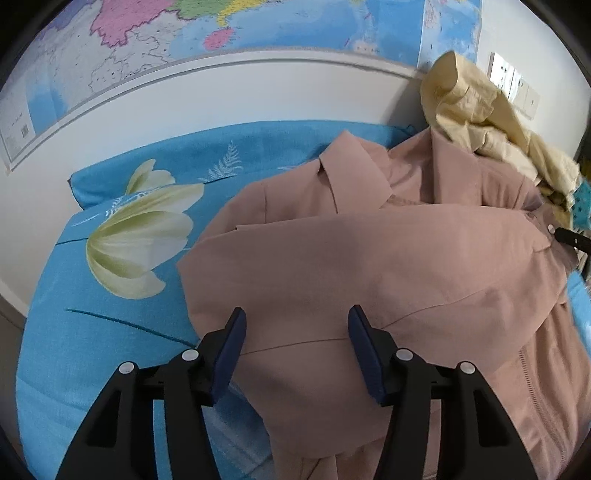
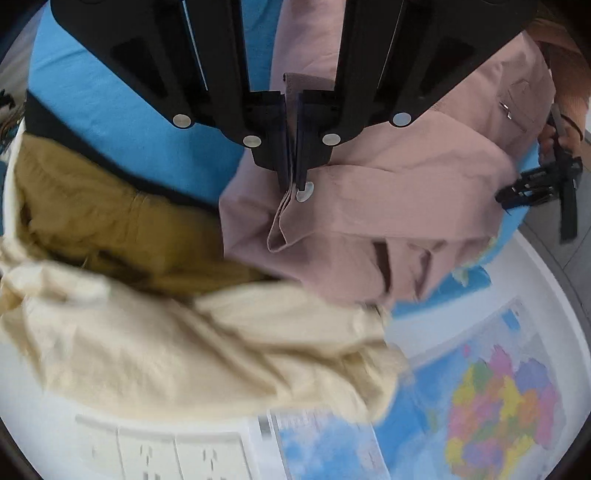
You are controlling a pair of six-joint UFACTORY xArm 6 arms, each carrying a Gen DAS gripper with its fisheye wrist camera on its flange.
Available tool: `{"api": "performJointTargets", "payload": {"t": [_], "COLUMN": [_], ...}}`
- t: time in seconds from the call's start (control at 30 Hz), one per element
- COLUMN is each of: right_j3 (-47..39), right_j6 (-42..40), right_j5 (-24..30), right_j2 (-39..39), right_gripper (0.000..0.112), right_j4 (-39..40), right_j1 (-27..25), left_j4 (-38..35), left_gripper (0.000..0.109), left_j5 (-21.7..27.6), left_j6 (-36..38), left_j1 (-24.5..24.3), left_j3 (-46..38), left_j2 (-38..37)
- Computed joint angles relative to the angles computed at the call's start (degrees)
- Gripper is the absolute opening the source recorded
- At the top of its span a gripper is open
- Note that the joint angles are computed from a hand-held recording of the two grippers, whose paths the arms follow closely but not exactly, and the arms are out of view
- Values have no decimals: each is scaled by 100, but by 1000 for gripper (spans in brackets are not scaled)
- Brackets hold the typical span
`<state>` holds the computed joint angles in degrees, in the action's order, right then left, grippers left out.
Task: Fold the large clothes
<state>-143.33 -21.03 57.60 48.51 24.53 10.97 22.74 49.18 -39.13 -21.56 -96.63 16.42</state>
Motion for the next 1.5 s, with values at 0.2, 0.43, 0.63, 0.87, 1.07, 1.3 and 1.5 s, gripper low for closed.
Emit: {"api": "performJointTargets", "payload": {"t": [0.2,0.43,0.63,0.87,1.07,1.3,1.5], "right_j3": [573,2585,1216,3072,5031,6267,6985], "right_j6": [277,-1139,-226,-1116,-1876,-2137,-2742], "right_j5": [-311,-1446,-378,-747,-222,425,287], "right_j2": [-230,-1625,-575,-1978,-3372,-4182,-4702], "right_gripper": [12,29,29,62,81,84,85], "right_j4": [-204,406,-634,695,1748,2239,2497], "right_j1": [65,344,368,1,-465,-835,-647], "left_j4": [-19,-266,-781,-2206,-3288,-4319,-4460], "left_gripper": [66,72,77,83,85,89,94], "left_j5": [-40,-516,-865,-1514,-1868,-2037,-2427], "left_j6": [-10,-60,104,660,1218,2126,2216], "left_j1": [11,11,-65,-161,-445,-915,-1232], "left_j3": [107,1240,2427,3989,4685,4868,4792], "left_j2": [-69,-1088,-2058,-3271,-3729,-3850,-3592]}}
